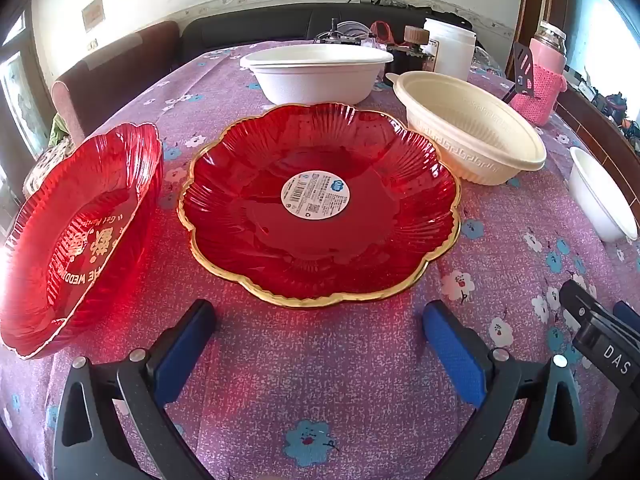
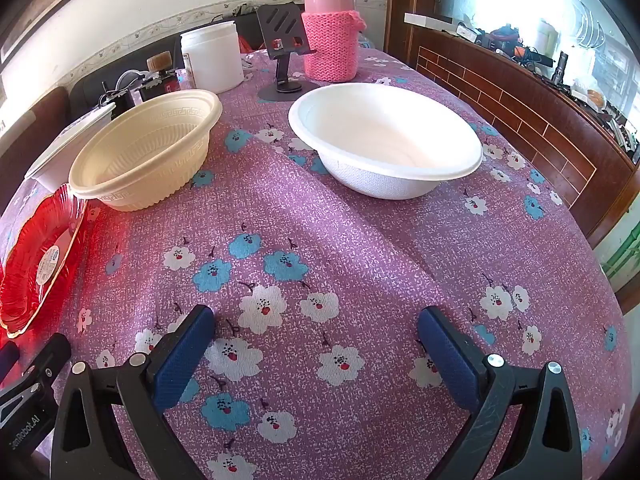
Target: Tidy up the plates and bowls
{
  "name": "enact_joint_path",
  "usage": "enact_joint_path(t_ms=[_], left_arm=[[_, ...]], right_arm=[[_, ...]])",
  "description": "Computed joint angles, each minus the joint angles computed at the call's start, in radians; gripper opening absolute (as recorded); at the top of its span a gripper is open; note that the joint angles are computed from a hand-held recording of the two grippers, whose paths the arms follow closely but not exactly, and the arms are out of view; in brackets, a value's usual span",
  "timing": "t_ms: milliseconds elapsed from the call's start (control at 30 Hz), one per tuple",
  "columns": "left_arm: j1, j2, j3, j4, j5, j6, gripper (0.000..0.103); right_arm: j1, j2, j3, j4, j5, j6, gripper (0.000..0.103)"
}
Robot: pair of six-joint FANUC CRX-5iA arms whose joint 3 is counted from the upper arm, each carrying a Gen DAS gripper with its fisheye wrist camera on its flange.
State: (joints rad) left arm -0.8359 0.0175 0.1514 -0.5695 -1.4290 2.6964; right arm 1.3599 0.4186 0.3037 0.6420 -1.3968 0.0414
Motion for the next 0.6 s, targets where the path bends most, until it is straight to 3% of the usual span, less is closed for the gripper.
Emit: enact_joint_path(t_ms=[300, 600], left_arm=[[-0.001, -0.001, 0.0, 0.005, -0.003, -0.004, 0.103], [0.012, -0.04, -0.039, 0.072, 0.017, -0.088, 0.103]], right_arm=[[0.0, 0.001, 0.0, 0.0, -0.002, 0.001, 0.102], [0.0, -0.019, -0.024, -0.004, 0.03, 0.023, 0.102]])
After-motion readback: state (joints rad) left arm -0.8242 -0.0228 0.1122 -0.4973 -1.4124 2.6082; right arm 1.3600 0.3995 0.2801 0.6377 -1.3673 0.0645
